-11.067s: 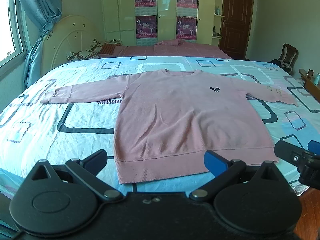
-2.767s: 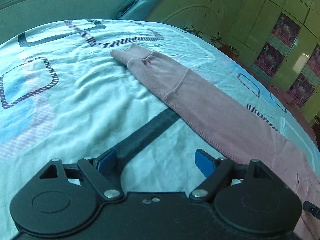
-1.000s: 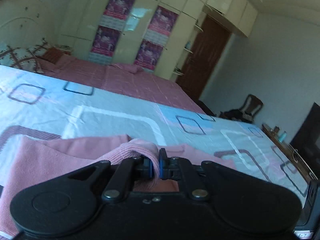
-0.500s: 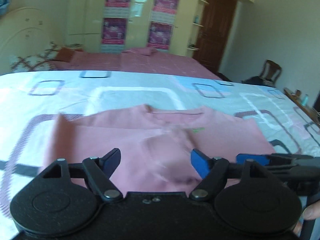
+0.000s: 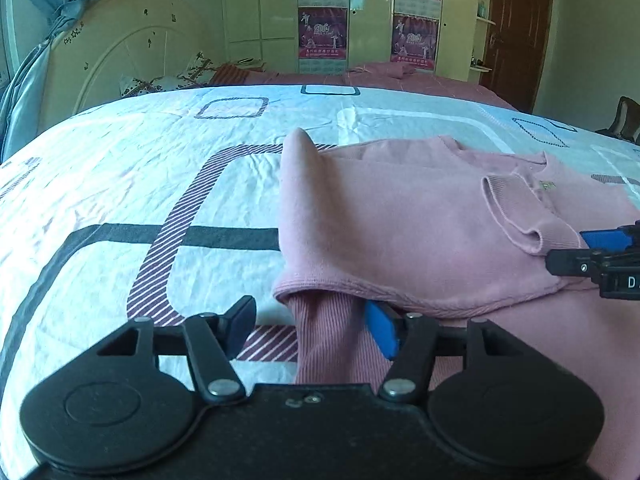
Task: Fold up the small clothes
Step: 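Lift the cuff with the left tool and fold the sleeve across the chest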
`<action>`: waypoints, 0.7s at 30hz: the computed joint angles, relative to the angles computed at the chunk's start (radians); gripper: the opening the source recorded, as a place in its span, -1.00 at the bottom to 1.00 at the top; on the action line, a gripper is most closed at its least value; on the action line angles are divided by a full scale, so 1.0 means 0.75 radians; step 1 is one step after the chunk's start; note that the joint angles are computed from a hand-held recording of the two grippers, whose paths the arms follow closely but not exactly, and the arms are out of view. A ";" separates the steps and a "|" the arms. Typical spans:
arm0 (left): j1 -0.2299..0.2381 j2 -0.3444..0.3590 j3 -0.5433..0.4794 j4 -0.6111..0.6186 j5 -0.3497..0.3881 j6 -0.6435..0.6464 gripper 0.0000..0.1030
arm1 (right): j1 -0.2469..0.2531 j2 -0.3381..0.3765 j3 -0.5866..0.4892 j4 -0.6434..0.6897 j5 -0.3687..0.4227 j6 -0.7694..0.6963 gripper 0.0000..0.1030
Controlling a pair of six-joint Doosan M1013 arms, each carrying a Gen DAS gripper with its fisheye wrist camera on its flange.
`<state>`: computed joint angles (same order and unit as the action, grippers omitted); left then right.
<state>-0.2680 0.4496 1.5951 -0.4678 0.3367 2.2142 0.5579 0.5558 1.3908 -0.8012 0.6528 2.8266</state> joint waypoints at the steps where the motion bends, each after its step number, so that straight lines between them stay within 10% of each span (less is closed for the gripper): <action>1: -0.005 0.008 -0.006 0.045 -0.022 -0.042 0.01 | -0.004 0.007 -0.010 0.011 0.014 -0.004 -0.31; 6: -0.014 0.038 -0.032 0.128 -0.081 -0.166 -0.61 | -0.019 0.009 -0.016 -0.045 0.031 0.075 -0.70; 14: -0.017 0.029 -0.014 0.089 -0.082 -0.128 -0.73 | -0.047 -0.127 0.143 -0.288 0.077 0.653 -0.77; 21: -0.023 0.026 -0.006 0.084 -0.076 -0.093 -0.76 | -0.083 -0.204 0.279 -0.112 0.001 0.798 -0.76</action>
